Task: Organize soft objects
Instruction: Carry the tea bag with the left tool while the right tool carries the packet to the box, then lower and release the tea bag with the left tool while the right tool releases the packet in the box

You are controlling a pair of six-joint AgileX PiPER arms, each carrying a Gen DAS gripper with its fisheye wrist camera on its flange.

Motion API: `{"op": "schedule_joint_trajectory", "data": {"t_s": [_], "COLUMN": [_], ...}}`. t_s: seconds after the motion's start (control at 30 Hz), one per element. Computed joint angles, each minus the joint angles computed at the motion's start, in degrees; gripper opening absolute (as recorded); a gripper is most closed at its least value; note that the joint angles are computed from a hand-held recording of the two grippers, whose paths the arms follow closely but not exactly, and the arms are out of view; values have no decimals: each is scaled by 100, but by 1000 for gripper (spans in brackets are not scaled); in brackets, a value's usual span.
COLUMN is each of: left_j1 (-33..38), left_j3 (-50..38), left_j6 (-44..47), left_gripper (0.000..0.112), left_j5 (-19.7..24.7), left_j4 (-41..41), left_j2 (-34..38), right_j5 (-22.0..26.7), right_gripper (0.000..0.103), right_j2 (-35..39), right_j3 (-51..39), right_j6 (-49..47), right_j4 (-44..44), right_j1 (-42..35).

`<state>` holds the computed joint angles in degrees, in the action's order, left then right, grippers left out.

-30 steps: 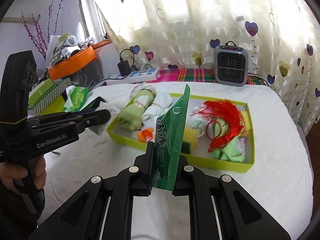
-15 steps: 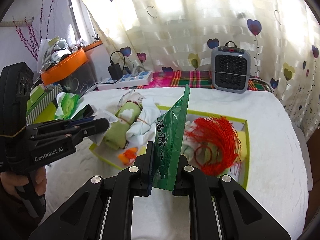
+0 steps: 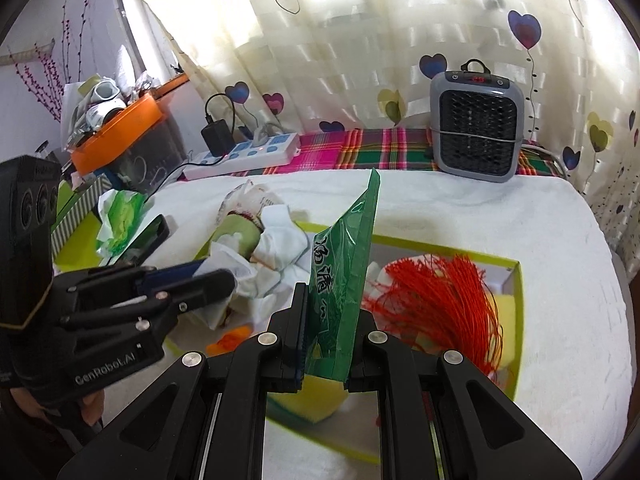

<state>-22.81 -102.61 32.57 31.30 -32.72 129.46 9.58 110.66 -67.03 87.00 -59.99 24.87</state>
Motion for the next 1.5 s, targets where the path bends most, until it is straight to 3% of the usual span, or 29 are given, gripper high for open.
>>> {"op": "schedule_joint_trajectory", "data": {"t_s": [0.2, 0.47, 0.83, 1.13, 1.23, 1.37, 1.5], "left_j1": [-62, -84, -100, -143, -161, -174, -171], "left_j3": [-231, -406, -476, -448, -379, -307, -186], "left_j6": [-249, -466, -550, -658, -676, -673, -689], "left_gripper": [18, 18, 20, 27, 28, 30, 31], "left_j5": [62, 118, 130, 86, 32, -18, -81], "left_j4": [280, 510, 634, 798, 850, 879, 881], "left_j2": [190, 339, 394, 385, 348, 302, 240], "right_j5": [-77, -76, -36, 53, 73, 80, 138], "right_gripper": [13, 13, 13, 16, 21, 36, 39], "right_j2": [340, 538, 740, 704, 672, 603, 531], "right_j3": [-384, -568, -700, -690, -664, -589, -533], "right_j6": [-2042, -3438, -5999, -5218, -4828, -4323, -3600], "right_j4": [1993, 3343, 5877, 5122, 4772, 4276, 3558], "right_j1": [-166, -288, -358, -292, -269, -212, -142]}}
